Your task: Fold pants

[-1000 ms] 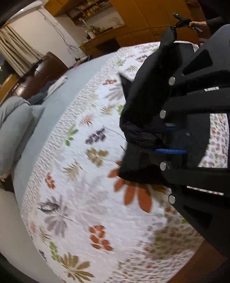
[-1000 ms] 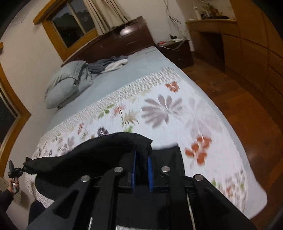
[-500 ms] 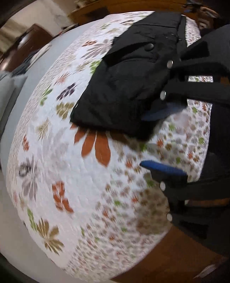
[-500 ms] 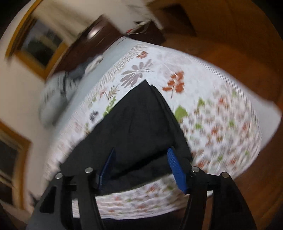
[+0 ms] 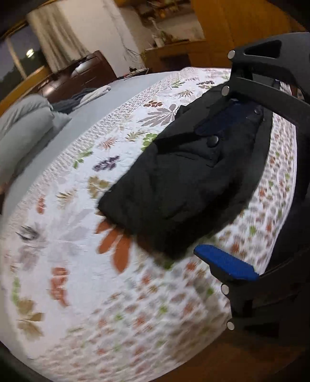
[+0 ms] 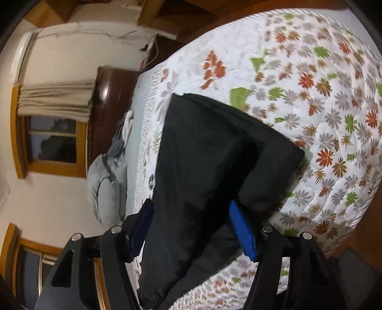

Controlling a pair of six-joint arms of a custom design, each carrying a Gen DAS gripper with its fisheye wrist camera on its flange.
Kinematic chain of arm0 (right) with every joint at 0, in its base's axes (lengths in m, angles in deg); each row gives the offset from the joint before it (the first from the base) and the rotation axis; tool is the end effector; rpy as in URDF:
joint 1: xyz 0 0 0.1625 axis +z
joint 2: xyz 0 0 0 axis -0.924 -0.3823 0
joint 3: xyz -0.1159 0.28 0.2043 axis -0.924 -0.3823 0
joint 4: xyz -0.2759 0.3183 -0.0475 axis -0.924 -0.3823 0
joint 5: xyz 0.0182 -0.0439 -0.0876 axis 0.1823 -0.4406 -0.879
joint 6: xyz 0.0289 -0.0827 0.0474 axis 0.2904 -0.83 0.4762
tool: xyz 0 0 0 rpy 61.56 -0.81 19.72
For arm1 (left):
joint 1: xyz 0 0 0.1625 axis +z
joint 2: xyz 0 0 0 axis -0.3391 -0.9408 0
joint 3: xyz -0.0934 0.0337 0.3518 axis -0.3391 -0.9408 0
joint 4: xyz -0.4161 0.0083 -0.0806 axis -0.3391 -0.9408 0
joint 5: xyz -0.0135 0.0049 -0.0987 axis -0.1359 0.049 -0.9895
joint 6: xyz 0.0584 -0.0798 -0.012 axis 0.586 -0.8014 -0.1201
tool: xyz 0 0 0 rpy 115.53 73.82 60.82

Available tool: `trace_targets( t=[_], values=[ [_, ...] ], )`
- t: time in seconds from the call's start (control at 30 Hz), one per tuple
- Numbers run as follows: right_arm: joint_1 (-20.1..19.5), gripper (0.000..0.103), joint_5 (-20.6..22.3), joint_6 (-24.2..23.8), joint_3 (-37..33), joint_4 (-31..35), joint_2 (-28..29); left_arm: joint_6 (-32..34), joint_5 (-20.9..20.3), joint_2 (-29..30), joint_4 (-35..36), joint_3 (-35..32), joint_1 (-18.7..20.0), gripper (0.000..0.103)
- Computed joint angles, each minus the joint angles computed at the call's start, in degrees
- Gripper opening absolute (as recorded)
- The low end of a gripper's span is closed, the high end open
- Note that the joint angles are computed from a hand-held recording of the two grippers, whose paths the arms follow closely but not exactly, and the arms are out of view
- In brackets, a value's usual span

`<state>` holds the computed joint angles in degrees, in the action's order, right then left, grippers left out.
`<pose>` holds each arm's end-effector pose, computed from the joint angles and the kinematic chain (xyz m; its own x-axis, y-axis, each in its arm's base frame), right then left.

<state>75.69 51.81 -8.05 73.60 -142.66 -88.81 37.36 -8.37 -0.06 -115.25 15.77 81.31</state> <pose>-0.2801 -0.2569 0.5474 -0.7027 0.4774 -0.5275 0.6668 0.1836 -0.7222 -0.1220 -0.5929 0.2749 -0.9655 -0.1956 -0.1722 -0.0912 0.8725 -0.4799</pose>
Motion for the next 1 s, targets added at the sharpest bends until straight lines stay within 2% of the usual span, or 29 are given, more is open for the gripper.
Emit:
trace_targets(
  t=[0.07,0.27,0.3,0.33,0.37,0.4,0.43,0.47,0.5,0.53,0.6,0.8,0.93,1.0],
  values=[
    [0.72,0.067,-0.68,2.79,0.25,-2.90,0.91,-1.83,-0.38,1.94,1.45,-0.93,0.66,0.093],
    [0.98,0.067,-1.50,4.58,-0.13,-5.46,1.53,-2.62,0.76,5.04,-1.86,-1.89,1.16,0.090],
    [1.23,0.067,-1.70,5.57,-0.36,-6.42,1.89,-2.45,1.54,5.64,-1.71,-2.55,1.00,0.078],
    [1.41,0.067,-1.71,6.43,-0.50,-7.17,2.14,-1.88,1.67,6.13,-1.28,-3.12,0.87,0.049],
    [1.47,0.067,-1.73,6.74,-0.54,-7.57,2.24,-1.64,1.71,6.77,0.43,-4.18,0.83,0.039],
    [1.79,0.060,-2.28,7.13,-0.59,-8.45,2.36,-2.12,2.58,7.15,1.88,-4.77,0.62,0.032],
    [2.22,0.051,-2.66,7.05,-0.87,-8.82,2.68,-2.46,2.62,7.40,2.27,-5.05,0.65,0.021],
    [2.55,0.033,-2.72,6.18,-1.28,-8.03,2.91,-2.55,2.32,7.73,2.60,-5.63,0.89,0.018],
    [3.40,0.015,-4.67,6.04,-1.70,-8.17,2.98,-2.89,2.37,7.64,2.51,-5.75,0.97,0.016],
    [3.91,0.011,-6.18,5.77,-1.83,-8.69,2.88,-3.09,2.34,7.51,2.11,-5.67,0.90,0.012],
    [4.25,0.007,-7.08,4.85,-1.96,-8.73,1.91,-3.29,2.15,7.02,1.50,-5.49,0.72,0.009],
    [2.22,0.006,-7.50,-0.90,-1.80,-3.60,-1.74,-3.81,0.87,5.53,3.38,-5.66,1.25,0.008],
    [-0.97,0.006,-6.76,-1.61,-0.32,-2.50,-2.48,-4.89,0.08,5.95,4.97,-5.30,2.55,0.008],
    [-0.88,0.006,-7.78,-2.22,-0.31,-2.51,-2.03,-4.75,0.07,6.33,4.30,-5.07,3.02,0.008]
  ],
)
